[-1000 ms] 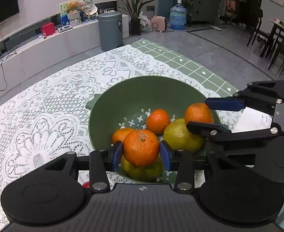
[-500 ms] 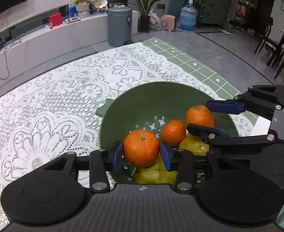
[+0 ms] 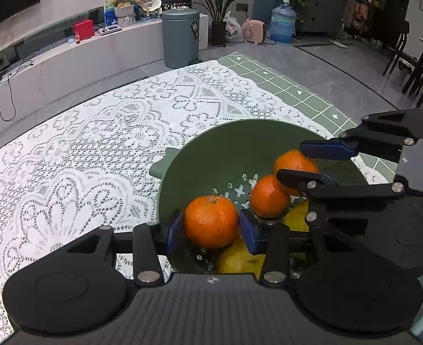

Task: Organize fruits
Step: 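Carry both oranges into the green colander and open both tools, then lift both tools out of the colander back over the remaining fruits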

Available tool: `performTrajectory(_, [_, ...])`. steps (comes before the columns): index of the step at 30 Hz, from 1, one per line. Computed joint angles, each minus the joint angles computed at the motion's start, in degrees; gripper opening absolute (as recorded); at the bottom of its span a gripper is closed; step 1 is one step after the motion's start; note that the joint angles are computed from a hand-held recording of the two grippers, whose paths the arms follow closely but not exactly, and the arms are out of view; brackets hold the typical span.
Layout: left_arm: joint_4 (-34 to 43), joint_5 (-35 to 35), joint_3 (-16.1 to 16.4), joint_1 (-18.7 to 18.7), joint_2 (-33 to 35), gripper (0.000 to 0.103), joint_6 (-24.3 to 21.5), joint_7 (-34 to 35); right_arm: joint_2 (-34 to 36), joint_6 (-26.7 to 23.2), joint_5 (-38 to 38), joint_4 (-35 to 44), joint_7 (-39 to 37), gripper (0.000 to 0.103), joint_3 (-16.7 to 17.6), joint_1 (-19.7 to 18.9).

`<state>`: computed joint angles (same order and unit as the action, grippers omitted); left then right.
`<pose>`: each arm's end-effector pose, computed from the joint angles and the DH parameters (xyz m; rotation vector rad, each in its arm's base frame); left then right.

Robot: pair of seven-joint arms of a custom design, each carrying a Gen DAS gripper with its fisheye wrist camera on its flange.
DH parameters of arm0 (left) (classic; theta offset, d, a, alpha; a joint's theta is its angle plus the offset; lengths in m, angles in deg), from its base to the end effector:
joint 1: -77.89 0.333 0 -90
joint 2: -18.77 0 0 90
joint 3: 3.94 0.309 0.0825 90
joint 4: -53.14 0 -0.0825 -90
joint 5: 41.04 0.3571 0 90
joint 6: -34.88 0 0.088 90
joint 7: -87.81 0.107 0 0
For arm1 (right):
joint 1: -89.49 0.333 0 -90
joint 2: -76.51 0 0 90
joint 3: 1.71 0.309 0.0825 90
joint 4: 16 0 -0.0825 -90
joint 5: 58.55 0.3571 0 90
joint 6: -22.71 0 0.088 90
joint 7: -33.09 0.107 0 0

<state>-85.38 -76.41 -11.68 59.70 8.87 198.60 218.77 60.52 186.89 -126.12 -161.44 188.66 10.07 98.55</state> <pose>0.4501 -0.1857 0.4483 -1.2390 2.4406 -0.8749 0.3875 0.2041 0.4198 -2.0361 1.5078 -0.9212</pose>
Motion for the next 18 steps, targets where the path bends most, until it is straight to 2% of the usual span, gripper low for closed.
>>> performTrajectory(5, [0.08, -1.55, 0.49, -0.30, -0.11, 0.058, -0.31, 1.26, 0.98, -0.80, 0.30, 0.76, -1.56, 0.029, -0.49, 0.07])
performTrajectory(11, [-0.08, -3.70, 0.87, -0.55, -0.90, 0.063, -0.74, 2.37, 1.26, -1.00, 1.19, 0.73, -1.84, 0.029, -1.36, 0.10])
performTrajectory(16, [-0.44, -5.84, 1.35, -1.15, -2.04, 0.065, -0.51, 3.64, 0.35, -2.15, 0.34, 0.54, -1.02, 0.029, -0.61, 0.35])
performTrajectory(18, [-0.80, -6.33, 1.42, -1.34, -2.69, 0.065, -0.23, 3.98, -0.51, -2.10, 0.12, 0.21, -0.54, 0.034, -0.36, 0.49])
